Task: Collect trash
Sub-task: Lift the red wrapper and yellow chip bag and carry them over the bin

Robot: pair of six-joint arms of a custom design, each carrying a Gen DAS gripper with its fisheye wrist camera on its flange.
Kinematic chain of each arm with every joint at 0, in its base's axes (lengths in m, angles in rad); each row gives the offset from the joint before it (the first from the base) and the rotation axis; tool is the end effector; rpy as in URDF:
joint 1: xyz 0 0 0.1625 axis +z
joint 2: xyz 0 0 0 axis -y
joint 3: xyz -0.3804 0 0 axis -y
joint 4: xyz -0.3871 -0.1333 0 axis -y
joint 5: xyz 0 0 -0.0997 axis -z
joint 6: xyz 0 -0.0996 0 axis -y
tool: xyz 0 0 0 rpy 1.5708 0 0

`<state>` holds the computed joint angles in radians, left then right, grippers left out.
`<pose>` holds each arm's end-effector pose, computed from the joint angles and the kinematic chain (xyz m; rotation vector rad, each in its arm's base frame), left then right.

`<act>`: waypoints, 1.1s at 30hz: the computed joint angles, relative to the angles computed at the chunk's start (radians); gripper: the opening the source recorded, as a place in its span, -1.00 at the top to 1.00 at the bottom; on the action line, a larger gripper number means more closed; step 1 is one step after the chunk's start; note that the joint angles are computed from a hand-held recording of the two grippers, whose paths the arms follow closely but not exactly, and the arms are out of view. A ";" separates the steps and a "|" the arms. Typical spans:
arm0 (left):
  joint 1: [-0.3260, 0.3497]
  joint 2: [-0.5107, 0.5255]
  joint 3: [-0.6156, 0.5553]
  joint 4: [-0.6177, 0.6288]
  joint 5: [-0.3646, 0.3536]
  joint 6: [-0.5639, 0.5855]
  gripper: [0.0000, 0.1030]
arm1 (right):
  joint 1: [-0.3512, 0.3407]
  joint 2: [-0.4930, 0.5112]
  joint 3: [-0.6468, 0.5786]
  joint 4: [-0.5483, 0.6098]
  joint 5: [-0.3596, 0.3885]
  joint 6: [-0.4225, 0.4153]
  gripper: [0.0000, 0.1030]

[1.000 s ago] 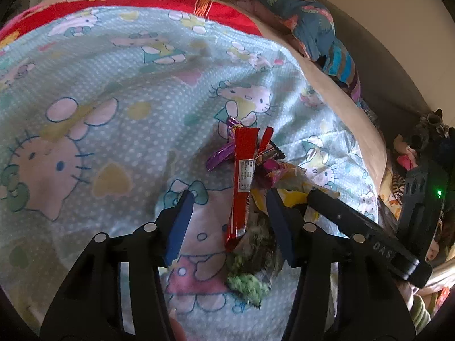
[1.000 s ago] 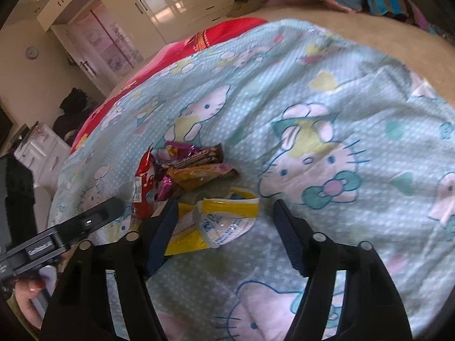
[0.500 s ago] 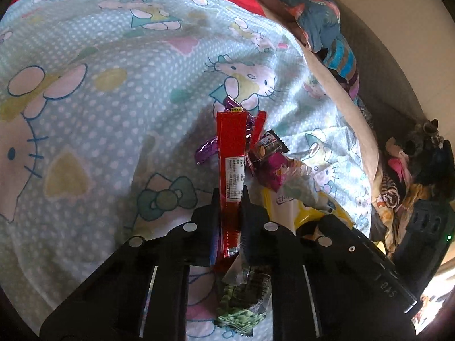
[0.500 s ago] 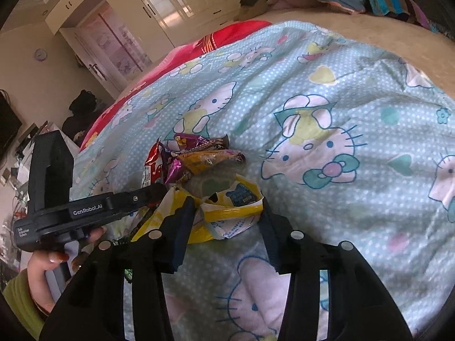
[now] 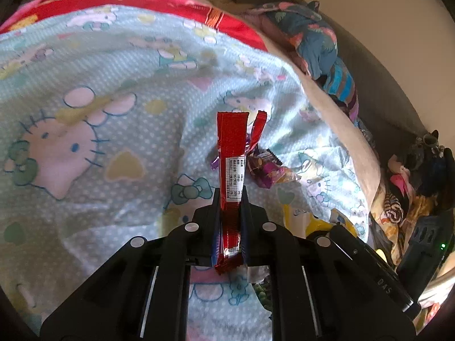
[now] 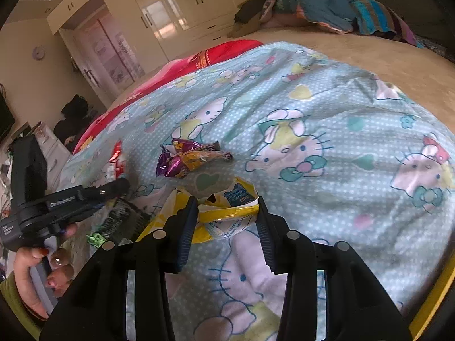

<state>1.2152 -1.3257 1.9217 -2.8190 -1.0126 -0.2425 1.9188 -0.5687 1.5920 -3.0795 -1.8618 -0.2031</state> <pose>-0.0147 -0.5740 0.3076 -0.1048 2.6138 -1.0612 0.3217 -0.5798 -0.0010 0.6644 -2.7234 0.7215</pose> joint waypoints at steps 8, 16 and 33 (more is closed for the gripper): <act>-0.021 -0.041 0.033 -0.032 -0.029 0.023 0.85 | -0.002 -0.039 0.051 -0.025 -0.020 0.016 0.24; -0.037 -0.047 0.054 -0.024 -0.051 0.020 0.85 | -0.003 -0.076 0.098 -0.047 -0.038 0.031 0.24; -0.137 -0.076 0.088 -0.006 -0.030 0.045 0.85 | 0.020 -0.170 0.193 -0.140 -0.066 0.017 0.25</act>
<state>1.0779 -1.4012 2.0093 -2.8249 -1.0428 -0.1972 1.9392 -0.7386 1.7847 -3.2200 -1.9279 -0.1858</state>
